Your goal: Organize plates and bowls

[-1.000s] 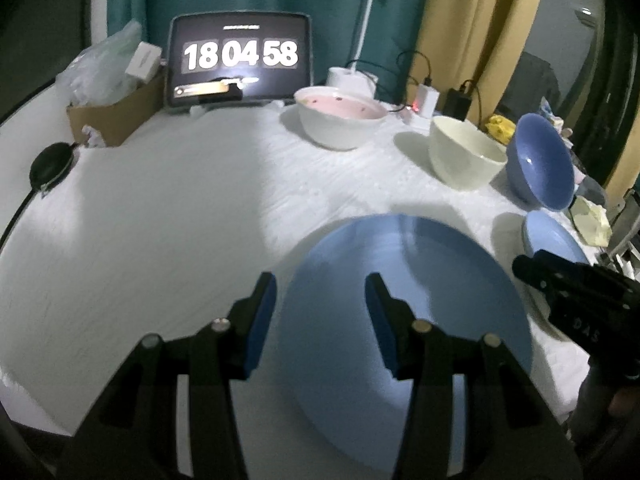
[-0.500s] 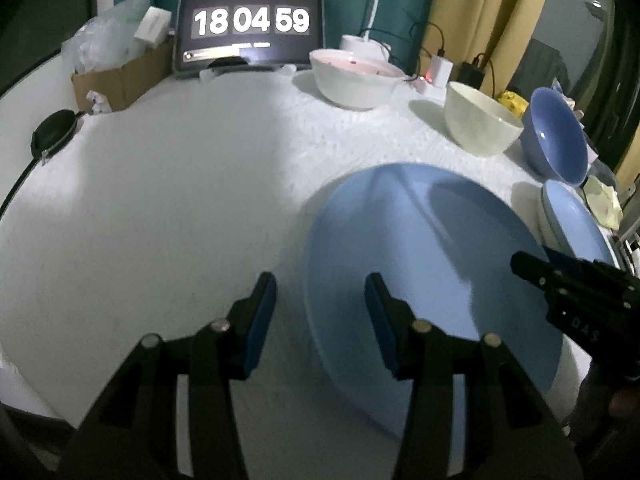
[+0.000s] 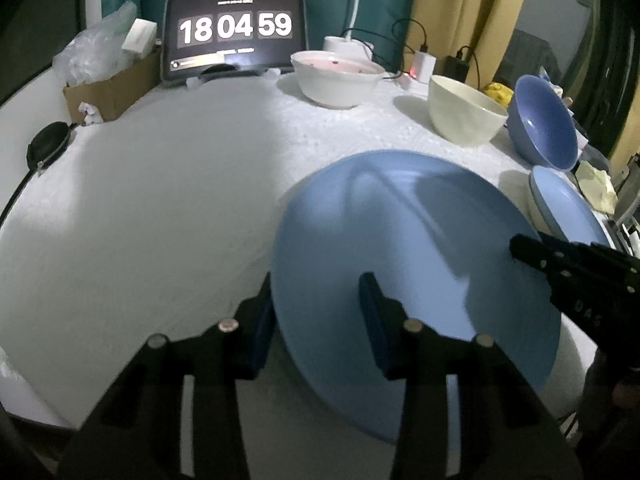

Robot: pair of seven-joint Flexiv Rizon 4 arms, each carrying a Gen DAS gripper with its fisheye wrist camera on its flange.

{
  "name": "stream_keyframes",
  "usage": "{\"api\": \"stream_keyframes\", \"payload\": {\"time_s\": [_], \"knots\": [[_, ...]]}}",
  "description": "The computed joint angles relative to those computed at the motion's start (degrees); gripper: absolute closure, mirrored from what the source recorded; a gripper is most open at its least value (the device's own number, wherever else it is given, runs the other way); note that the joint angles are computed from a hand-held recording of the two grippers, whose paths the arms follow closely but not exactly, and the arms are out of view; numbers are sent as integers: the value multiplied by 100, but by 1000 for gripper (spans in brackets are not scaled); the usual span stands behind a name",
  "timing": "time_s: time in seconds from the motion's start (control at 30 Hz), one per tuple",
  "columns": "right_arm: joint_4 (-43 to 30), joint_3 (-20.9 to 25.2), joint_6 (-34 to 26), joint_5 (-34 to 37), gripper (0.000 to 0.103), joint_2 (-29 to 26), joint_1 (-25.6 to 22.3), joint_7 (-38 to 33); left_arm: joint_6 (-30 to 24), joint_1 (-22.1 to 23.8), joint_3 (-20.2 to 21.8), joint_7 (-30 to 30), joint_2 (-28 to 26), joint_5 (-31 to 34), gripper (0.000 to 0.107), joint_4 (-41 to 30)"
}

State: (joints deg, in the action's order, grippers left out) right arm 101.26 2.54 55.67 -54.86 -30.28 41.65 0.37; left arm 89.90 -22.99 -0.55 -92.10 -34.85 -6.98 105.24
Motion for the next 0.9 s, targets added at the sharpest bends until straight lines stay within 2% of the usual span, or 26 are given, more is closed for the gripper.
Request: {"api": "stream_keyframes", "payload": {"time_s": [0.4, 0.9], "knots": [[235, -39, 44, -558, 84, 338, -86, 442, 60, -239, 183, -125, 209, 90, 66, -45], [770, 172, 0, -1253, 84, 887, -496, 1191, -210, -621, 357, -300, 262, 394, 66, -427]]}}
